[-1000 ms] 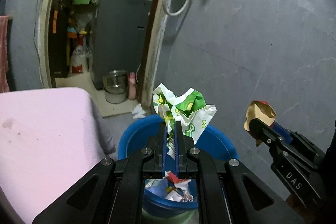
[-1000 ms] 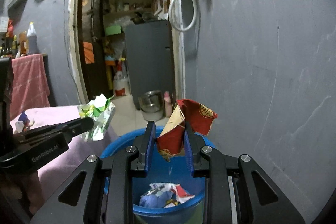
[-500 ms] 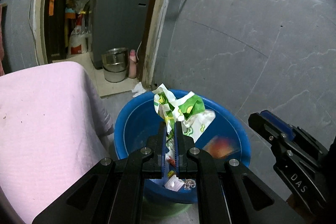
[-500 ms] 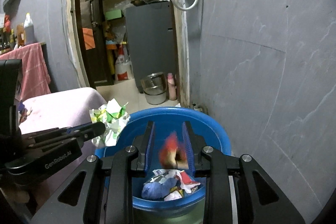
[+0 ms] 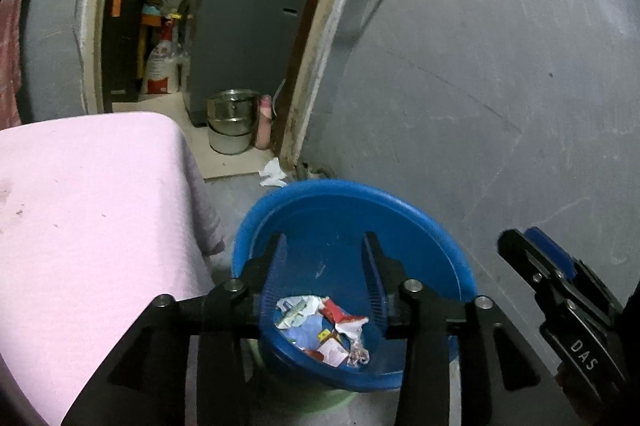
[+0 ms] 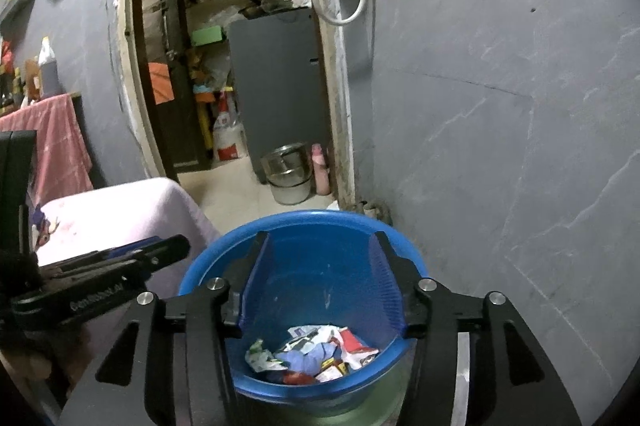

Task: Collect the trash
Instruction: 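Move both open tools back over the table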

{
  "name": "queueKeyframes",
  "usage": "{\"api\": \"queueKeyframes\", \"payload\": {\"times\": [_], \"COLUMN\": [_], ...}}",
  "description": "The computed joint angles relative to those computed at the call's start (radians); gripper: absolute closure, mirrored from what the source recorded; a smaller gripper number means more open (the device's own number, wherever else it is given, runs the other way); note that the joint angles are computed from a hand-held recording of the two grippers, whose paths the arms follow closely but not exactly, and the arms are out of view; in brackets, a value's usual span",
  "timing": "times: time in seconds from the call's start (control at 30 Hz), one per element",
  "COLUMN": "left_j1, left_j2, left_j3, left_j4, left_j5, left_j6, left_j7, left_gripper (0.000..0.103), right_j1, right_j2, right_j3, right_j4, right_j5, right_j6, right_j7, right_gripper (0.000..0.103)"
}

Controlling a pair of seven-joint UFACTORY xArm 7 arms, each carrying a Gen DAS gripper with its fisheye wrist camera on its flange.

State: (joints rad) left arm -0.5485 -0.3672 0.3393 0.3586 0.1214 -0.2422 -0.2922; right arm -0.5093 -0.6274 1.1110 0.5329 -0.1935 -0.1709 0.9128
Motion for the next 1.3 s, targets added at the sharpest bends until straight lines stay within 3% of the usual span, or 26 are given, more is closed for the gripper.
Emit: {"api": "queueKeyframes", "payload": {"times": [0.1,0.23,0.33,0.53,0.67,0.77,0.83,1.1,1.3], "left_j1": [0.025,0.118,0.16,0.246,0.303,0.344,0.363,0.479,0.576], "left_j2": [-0.041,-0.1,-0.159,-0.286,-0.388,-0.471,-0.527,-0.757,-0.825], "left_j3": [-0.011,-0.092,-0.115,-0.159,-0.18,-0.191,-0.186,-0.132,-0.07], "left_j4": [-0.011,-0.017,-0.029,-0.057,-0.089,-0.125,-0.146,-0.18,-0.163], "left_j5": [-0.011,-0.041,-0.062,-0.097,-0.118,-0.137,-0.148,-0.173,-0.204], "left_j6": [-0.002,0.02,0.04,0.092,0.121,0.136,0.143,0.298,0.376], "left_j7": [-0.006,0.01,0.037,0.103,0.154,0.182,0.199,0.327,0.434], "left_gripper": [0.053,0.04,0.023,0.015,0.014,0.006,0.005,0.004,0.002], "right_j1": [0.015,0.026,0.036,0.058,0.069,0.067,0.062,0.01,-0.05], "right_j2": [-0.032,-0.071,-0.105,-0.197,-0.243,-0.279,-0.295,-0.324,-0.314], "right_j3": [-0.018,-0.029,-0.038,-0.043,-0.042,-0.035,-0.026,0.046,0.118], "right_j4": [-0.008,-0.006,-0.001,0.004,0.019,0.041,0.056,0.145,0.255], "right_j5": [0.009,0.016,0.02,0.034,0.037,0.035,0.035,0.058,0.044], "right_j6": [0.004,0.004,0.008,0.007,0.005,0.008,0.002,-0.026,-0.018], "right_j7": [0.011,0.031,0.046,0.094,0.122,0.14,0.153,0.229,0.261], "right_gripper": [0.048,0.028,0.021,0.0,0.0,0.0,0.0,0.0,0.0]}}
